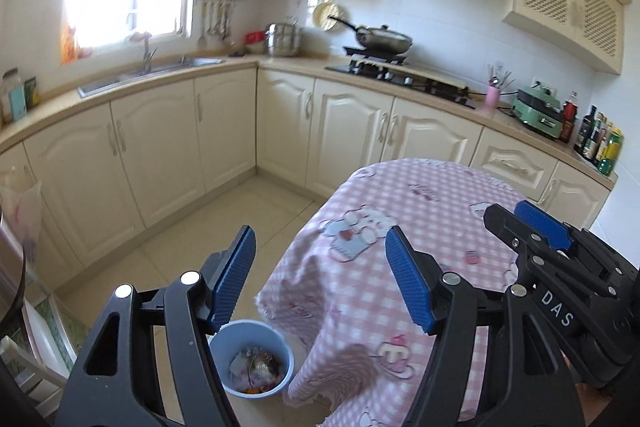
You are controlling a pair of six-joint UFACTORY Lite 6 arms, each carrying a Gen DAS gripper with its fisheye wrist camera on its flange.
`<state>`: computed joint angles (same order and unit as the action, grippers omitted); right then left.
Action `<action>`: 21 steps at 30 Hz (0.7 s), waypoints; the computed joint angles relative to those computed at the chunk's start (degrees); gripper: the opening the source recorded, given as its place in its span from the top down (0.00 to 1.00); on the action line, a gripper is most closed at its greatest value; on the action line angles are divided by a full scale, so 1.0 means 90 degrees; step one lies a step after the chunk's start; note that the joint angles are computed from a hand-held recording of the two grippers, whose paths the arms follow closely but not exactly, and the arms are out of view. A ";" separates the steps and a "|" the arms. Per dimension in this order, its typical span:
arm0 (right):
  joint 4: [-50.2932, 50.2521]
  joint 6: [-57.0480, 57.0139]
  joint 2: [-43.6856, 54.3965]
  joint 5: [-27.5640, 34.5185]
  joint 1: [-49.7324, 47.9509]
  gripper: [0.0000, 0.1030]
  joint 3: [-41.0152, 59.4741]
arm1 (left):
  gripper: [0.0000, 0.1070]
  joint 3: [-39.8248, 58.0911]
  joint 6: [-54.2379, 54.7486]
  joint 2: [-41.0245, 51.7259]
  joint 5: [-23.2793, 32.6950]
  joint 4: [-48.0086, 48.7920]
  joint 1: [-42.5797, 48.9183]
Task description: Collect trash
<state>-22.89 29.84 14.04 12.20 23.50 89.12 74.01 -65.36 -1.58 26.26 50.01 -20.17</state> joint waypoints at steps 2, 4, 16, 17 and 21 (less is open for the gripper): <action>-0.0750 0.0703 -0.0450 -0.0066 -0.0092 0.62 -0.0471 | 0.39 0.0007 -0.0252 -0.0092 0.0128 0.0243 -0.0267; -0.1606 0.1540 -0.0906 -0.0131 -0.0172 0.61 -0.0943 | 0.39 0.0007 -0.0573 -0.0148 0.0244 0.0582 -0.0505; -0.4390 0.4221 -0.2401 -0.0365 -0.0533 0.57 -0.2425 | 0.39 0.0191 -0.1642 -0.0084 0.0826 0.1736 -0.1459; -0.4335 0.4164 -0.2425 -0.0399 -0.0578 0.57 -0.2442 | 0.39 0.0224 -0.1636 -0.0066 0.0855 0.1730 -0.1486; -0.4548 0.4364 -0.2574 -0.0481 -0.0700 0.57 -0.2577 | 0.39 0.0356 -0.1720 0.0018 0.0998 0.1859 -0.1607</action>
